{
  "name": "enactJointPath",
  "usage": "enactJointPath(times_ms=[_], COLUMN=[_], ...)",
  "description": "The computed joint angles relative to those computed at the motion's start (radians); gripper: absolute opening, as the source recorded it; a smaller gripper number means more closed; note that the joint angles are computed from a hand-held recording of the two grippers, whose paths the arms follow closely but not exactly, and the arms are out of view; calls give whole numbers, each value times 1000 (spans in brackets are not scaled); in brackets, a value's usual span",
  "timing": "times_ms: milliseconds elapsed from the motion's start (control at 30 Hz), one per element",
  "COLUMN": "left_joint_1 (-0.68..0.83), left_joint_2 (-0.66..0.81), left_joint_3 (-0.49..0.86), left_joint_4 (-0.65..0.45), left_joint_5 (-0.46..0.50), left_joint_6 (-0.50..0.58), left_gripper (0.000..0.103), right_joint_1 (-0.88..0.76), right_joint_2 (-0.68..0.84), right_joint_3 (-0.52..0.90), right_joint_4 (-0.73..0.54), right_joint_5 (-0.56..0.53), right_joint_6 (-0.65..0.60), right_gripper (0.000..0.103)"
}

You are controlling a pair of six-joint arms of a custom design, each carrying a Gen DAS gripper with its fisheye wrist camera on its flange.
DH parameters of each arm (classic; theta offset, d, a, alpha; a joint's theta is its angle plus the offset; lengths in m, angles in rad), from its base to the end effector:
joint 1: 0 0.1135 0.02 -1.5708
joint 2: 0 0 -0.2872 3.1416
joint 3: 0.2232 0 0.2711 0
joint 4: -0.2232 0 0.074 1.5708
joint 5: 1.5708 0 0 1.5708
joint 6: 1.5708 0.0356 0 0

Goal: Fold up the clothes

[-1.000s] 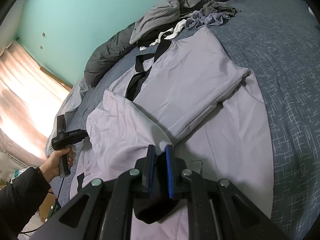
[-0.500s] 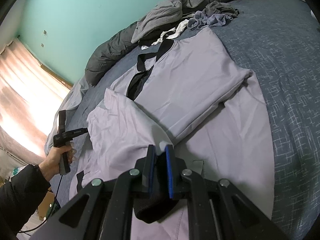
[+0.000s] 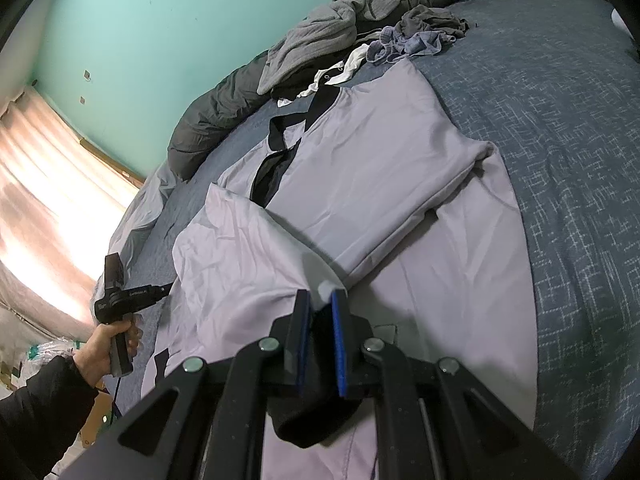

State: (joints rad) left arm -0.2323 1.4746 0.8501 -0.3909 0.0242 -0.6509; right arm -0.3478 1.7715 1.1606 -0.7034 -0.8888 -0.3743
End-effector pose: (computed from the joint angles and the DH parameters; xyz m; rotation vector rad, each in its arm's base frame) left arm 0.2915 -0.0699 0.2004 -0.5371 2.5724 -0.3489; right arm 0.3410 -0.0942 0.1992 -0.1812 2.4250 0.9707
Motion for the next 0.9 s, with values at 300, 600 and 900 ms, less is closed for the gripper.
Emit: enactJointPath(times_ms=[300, 600, 900], left_joint_1=[55, 10, -68], left_joint_2=[-67, -47, -29], left_joint_3=[-112, -94, 21], left_joint_4=[143, 110, -115], left_joint_5=[120, 80, -126], left_joint_6=[-124, -114, -40], left_gripper=[13, 13, 2], right_joint_1=[-1, 3, 3], right_joint_2=[14, 8, 3], right_joint_3=[11, 5, 1], right_joint_4=[-10, -5, -5], right_joint_5=[-3, 1, -1], right_joint_6=[-6, -1, -3], right_gripper=[10, 10, 10])
